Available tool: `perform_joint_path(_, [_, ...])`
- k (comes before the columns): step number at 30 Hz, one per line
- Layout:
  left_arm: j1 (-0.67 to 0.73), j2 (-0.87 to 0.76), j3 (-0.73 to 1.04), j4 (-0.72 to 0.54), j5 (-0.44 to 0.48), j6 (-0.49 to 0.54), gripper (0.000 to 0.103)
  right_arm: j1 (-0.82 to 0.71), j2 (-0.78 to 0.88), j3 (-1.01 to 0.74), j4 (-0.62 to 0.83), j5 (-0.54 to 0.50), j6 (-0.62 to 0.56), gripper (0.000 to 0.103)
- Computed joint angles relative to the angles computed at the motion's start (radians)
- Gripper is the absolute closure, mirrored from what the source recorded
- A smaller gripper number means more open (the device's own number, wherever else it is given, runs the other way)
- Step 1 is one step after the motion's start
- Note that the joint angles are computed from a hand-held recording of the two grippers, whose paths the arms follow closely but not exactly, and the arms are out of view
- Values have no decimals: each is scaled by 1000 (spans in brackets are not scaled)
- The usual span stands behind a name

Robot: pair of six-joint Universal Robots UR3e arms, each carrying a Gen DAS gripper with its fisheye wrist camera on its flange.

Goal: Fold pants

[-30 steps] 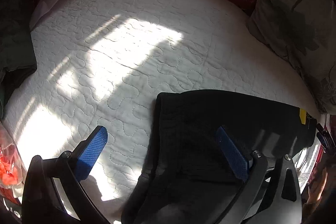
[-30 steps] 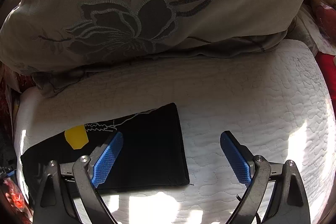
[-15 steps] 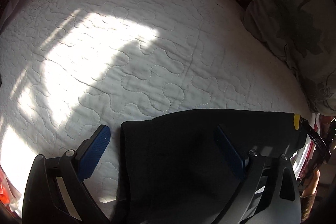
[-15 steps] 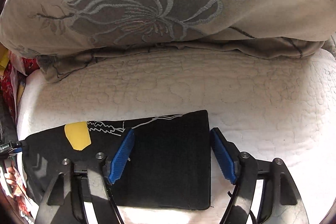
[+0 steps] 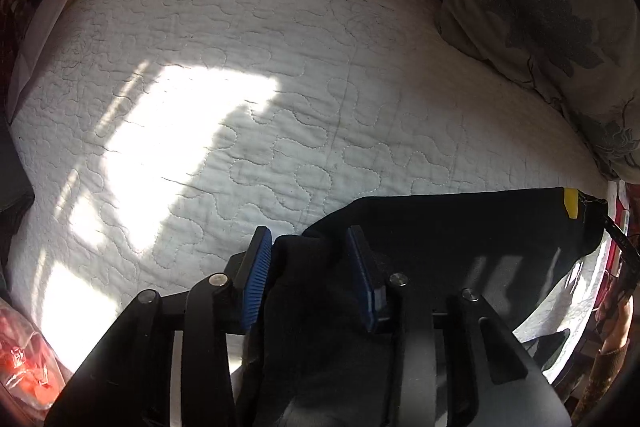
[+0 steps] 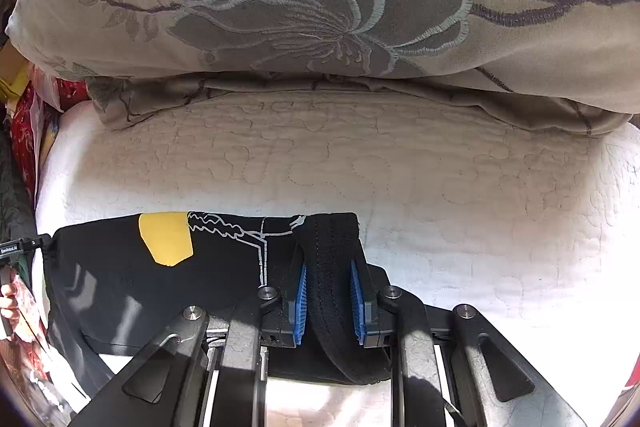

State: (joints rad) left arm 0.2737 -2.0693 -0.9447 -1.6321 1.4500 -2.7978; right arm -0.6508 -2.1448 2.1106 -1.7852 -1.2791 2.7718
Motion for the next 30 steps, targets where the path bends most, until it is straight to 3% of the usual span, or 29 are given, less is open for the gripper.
perform_joint_path(5, [-20,77,-9,2,27,32,87,24,-54,21,-7,-9,35,85])
perform_joint_path(10, [-32,119,53,-133,13,65,87,19,-100,36,20,-23,36,85])
perform_joint_path(13, [-48,104,82,-148,31,46,85,45,-90,44,-5,-37,63,81])
perform_joint_path(14, [-57,93,72,-123,41,33,84,49,-84,44,-13,-40,68,80])
perform_joint_path(16, [-62,70,78,-118,43,30,62,41,-82,51,-20,-31,75,78])
perform_joint_path(18, [-77,28,92,-104,58,22,49,40,-70,56,-38,-41,86,73])
perform_joint_path(21, [-92,19,67,-61,87,-2,49,61,-21,61,-92,-64,117,67])
perform_joint_path(24, [-83,-21,85,-48,51,-34,49,32,-2,71,-106,-46,109,67])
perform_joint_path(26, [-98,-32,91,-40,61,-52,58,29,22,76,-130,-41,122,67])
perform_joint_path(27, [-73,-15,48,-4,92,-8,67,33,36,75,-139,-40,126,67])
perform_joint_path(30, [-69,33,-105,131,141,36,75,77,67,54,-163,-70,128,75])
